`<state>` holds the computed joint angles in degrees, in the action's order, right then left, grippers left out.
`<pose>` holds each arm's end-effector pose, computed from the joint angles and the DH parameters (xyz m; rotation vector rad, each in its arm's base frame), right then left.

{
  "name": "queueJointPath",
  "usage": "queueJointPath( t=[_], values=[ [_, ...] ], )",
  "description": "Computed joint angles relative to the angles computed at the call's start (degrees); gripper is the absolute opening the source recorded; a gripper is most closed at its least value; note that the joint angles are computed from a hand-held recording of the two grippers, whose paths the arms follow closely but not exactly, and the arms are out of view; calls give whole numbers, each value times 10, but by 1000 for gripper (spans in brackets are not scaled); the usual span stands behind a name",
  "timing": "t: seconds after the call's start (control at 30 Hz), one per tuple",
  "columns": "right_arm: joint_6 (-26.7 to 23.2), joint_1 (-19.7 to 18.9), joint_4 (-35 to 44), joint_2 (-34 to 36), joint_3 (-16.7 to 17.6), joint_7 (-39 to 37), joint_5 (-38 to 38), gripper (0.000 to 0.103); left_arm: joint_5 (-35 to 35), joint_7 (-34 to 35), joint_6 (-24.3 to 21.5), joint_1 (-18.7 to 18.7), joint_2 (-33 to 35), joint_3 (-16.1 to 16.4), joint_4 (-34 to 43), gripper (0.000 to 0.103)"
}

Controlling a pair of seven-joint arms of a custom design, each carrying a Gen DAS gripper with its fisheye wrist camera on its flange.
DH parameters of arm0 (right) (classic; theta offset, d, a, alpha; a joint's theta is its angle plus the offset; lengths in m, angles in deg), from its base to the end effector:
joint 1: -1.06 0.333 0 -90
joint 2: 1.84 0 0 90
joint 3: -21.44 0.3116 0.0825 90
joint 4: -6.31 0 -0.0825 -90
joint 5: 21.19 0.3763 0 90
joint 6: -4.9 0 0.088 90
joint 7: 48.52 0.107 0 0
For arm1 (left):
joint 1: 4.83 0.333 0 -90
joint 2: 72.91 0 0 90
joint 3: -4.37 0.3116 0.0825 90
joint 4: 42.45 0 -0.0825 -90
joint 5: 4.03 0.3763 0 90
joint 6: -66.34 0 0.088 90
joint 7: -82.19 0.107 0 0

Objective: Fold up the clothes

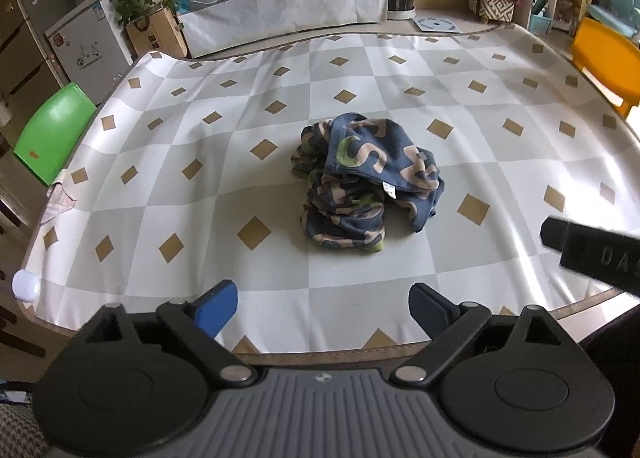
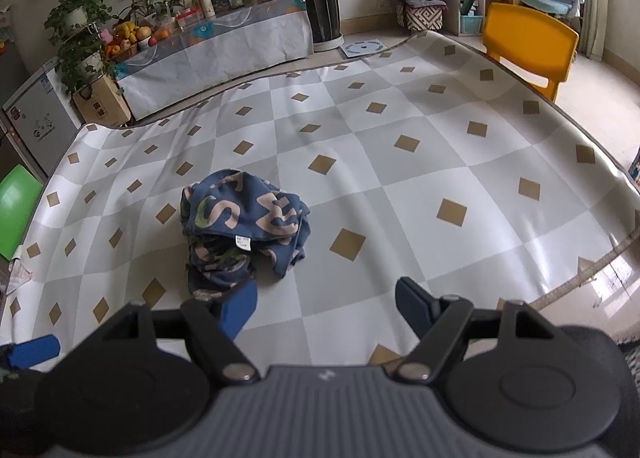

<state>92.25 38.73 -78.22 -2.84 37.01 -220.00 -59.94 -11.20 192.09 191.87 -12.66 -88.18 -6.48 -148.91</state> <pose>0.3739 0.3873 0.6937 -0.9352 2.4664 -0.7549 0.4773 -0.1812 0.6886 -1.2077 2.4064 -0.6473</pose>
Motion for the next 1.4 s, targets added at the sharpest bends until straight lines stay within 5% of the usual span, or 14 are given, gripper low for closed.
queueJointPath(
  t=[1.4],
  values=[
    [140, -94, -19, 64, -77, -200, 53, 74, 119, -97, -35, -55, 287, 4, 266, 93]
  ],
)
